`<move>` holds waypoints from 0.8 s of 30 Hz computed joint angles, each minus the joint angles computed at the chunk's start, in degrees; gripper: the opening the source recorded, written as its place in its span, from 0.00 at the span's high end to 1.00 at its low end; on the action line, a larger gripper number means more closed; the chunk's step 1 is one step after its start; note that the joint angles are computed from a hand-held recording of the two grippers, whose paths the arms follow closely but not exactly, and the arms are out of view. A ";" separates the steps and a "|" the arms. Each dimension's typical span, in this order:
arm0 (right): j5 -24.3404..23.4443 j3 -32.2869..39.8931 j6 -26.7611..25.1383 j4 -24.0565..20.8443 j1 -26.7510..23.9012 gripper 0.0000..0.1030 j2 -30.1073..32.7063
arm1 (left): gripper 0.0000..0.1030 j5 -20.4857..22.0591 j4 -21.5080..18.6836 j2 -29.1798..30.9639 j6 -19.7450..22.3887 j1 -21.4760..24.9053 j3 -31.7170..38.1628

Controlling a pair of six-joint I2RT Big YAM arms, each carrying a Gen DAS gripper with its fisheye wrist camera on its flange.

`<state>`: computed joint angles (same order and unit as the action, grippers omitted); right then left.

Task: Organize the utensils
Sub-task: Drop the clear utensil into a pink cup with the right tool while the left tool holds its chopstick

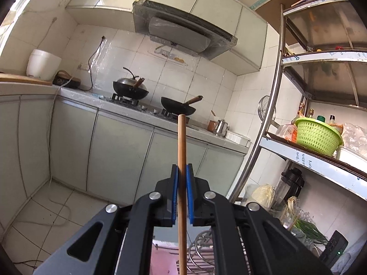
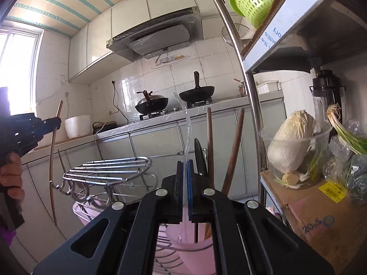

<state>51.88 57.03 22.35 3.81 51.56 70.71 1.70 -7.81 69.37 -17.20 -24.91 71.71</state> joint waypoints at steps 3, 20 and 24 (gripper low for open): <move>0.52 -0.58 3.30 -2.04 0.80 0.97 -0.05 | 0.94 -4.39 4.40 0.95 2.33 -0.82 -0.50; -0.43 -0.12 9.18 -8.13 0.61 0.97 0.54 | 0.94 -14.39 18.58 5.14 10.53 -3.34 -3.68; -0.10 0.40 10.73 -10.22 1.04 0.97 0.62 | 0.94 -12.97 16.42 3.30 8.58 -3.43 -5.90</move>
